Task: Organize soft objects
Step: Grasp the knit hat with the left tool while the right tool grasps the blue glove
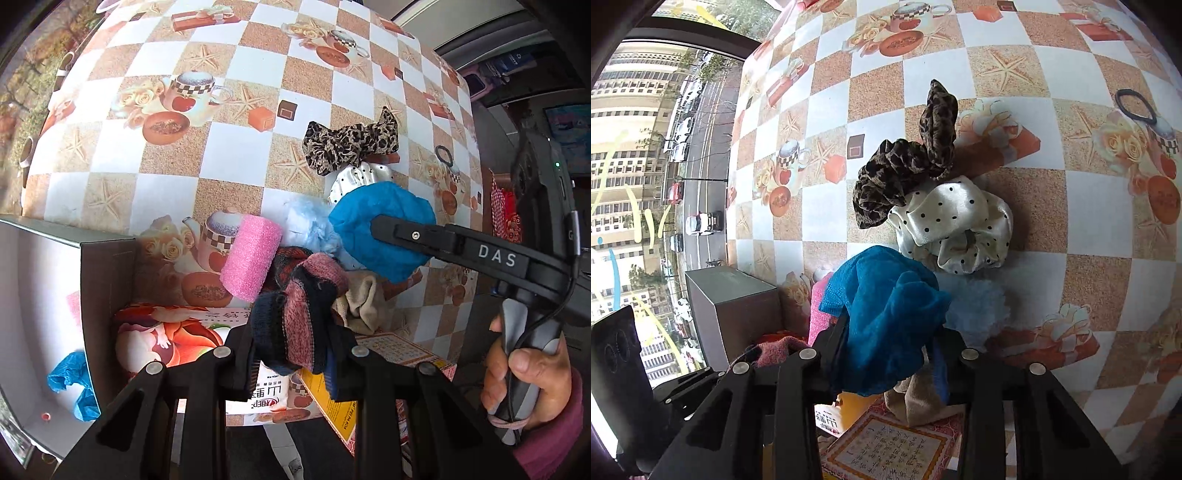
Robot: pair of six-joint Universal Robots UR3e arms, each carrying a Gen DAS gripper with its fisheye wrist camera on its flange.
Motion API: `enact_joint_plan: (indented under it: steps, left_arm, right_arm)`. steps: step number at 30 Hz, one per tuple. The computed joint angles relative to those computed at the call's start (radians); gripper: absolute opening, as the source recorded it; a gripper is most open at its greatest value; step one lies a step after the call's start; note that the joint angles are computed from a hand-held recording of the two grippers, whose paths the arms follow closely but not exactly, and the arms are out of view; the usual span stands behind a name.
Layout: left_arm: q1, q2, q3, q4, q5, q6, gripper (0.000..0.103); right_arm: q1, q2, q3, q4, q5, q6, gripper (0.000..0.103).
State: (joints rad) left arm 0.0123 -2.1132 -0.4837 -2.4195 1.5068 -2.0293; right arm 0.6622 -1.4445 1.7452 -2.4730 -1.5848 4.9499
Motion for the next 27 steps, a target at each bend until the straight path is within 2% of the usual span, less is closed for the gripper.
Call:
enact_joint_plan:
  steps: [2, 6, 16, 24, 27]
  left_arm:
    - [0.012, 0.04, -0.044, 0.038, -0.007, 0.039, 0.03]
    - [0.037, 0.048, -0.026, 0.031, -0.009, 0.088, 0.03]
    - [0.118, 0.054, 0.036, -0.015, -0.013, 0.193, 0.03]
    - [0.188, 0.047, 0.101, -0.057, -0.015, 0.277, 0.03]
    - [0.214, 0.015, 0.181, -0.111, -0.015, 0.305, 0.03]
  right_arm:
    - [0.026, -0.026, -0.045, 0.09, -0.047, 0.007, 0.038]
    - [0.065, -0.032, -0.157, 0.241, -0.103, 0.006, 0.038]
    - [0.117, 0.062, -0.39, 0.418, -0.151, 0.029, 0.038]
    - [0.167, 0.212, -0.736, 0.643, -0.18, 0.011, 0.039]
    - [0.182, 0.306, -0.92, 0.742, -0.183, -0.006, 0.038]
